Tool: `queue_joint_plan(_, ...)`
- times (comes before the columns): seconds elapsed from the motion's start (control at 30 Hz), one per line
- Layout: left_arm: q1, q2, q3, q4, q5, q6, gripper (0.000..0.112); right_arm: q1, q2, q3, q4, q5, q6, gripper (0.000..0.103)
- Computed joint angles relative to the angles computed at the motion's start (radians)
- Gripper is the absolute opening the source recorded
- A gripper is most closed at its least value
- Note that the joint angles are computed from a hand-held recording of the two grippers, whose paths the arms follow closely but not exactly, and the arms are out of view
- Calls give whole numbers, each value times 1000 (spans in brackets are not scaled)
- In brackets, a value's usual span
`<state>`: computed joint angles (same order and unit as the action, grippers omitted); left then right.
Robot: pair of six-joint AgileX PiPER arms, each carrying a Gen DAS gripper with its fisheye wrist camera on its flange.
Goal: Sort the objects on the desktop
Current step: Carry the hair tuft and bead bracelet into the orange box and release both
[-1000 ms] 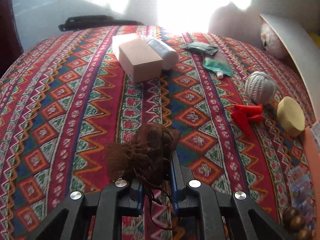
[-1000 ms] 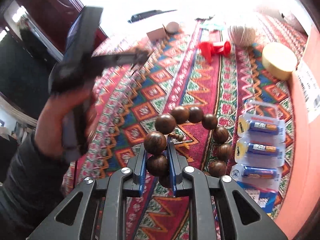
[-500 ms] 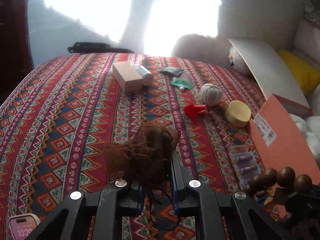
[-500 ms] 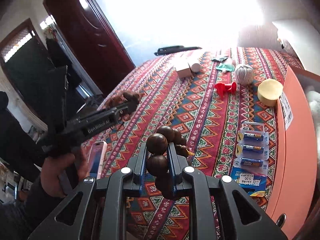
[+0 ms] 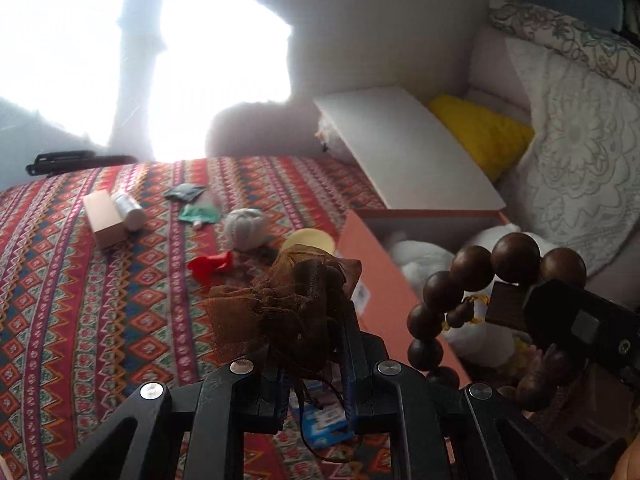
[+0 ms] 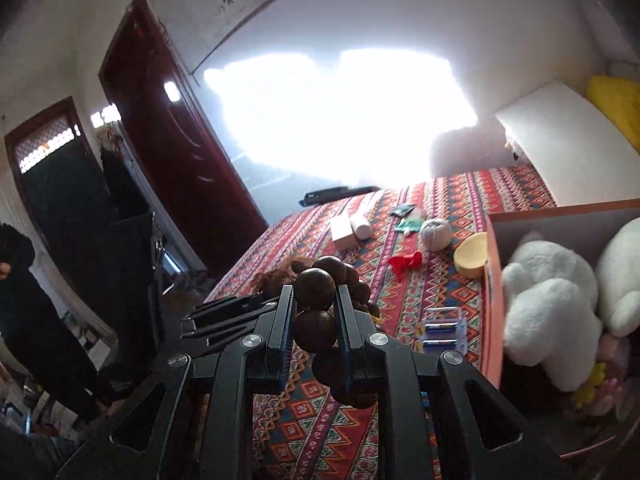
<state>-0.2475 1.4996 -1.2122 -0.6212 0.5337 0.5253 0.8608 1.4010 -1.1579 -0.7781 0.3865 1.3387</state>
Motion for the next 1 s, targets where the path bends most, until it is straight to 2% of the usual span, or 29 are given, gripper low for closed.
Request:
queue_joint_plan(0.1, -96, 32, -63, 76, 2, -85, 15, -6, -113, 76, -114, 68, 120, 20)
queue_joint_plan(0.23, -233, 98, -171, 213, 43, -221, 15, -22, -263, 168, -198, 178, 224, 20)
queue_joint_plan(0.4, -390, 218, -312, 363, 90, -349, 18, -61, -417, 258, -236, 315, 271, 20)
queue_joint_plan(0.47, -443, 278, -378, 425, 119, -397, 20, -108, -462, 290, -214, 327, 264, 20)
queue_joint_plan(0.5, -465, 312, -416, 453, 135, -417, 25, -137, -483, 303, -187, 325, 248, 20)
queue_joint_plan(0.53, -484, 347, -462, 492, 162, -450, 43, -179, -499, 313, -147, 312, 215, 20)
queue_joint_plan(0.57, -503, 385, -510, 528, 192, -479, 56, -249, -499, 321, -71, 275, 142, 20)
queue_joint_plan(0.6, -516, 403, -532, 571, 200, -519, 79, -320, -497, 328, 11, 241, 59, 20)
queue_joint_plan(0.63, -529, 422, -555, 614, 210, -557, 88, -392, -487, 336, 97, 207, -31, 21)
queue_joint_plan(0.67, -534, 423, -553, 649, 202, -586, 88, -442, -457, 343, 153, 188, -89, 24)
queue_joint_plan(0.7, -539, 425, -551, 684, 195, -615, 88, -460, -433, 339, 171, 209, -107, 29)
queue_joint_plan(0.73, -538, 420, -539, 706, 185, -631, 88, -469, -407, 335, 174, 236, -108, 45)
queue_joint_plan(0.8, -520, 400, -501, 703, 162, -632, 88, -461, -381, 342, 146, 260, -82, 66)
queue_joint_plan(1.0, -424, 345, -404, 616, 103, -611, 89, -389, -371, 349, 29, 282, 41, 66)
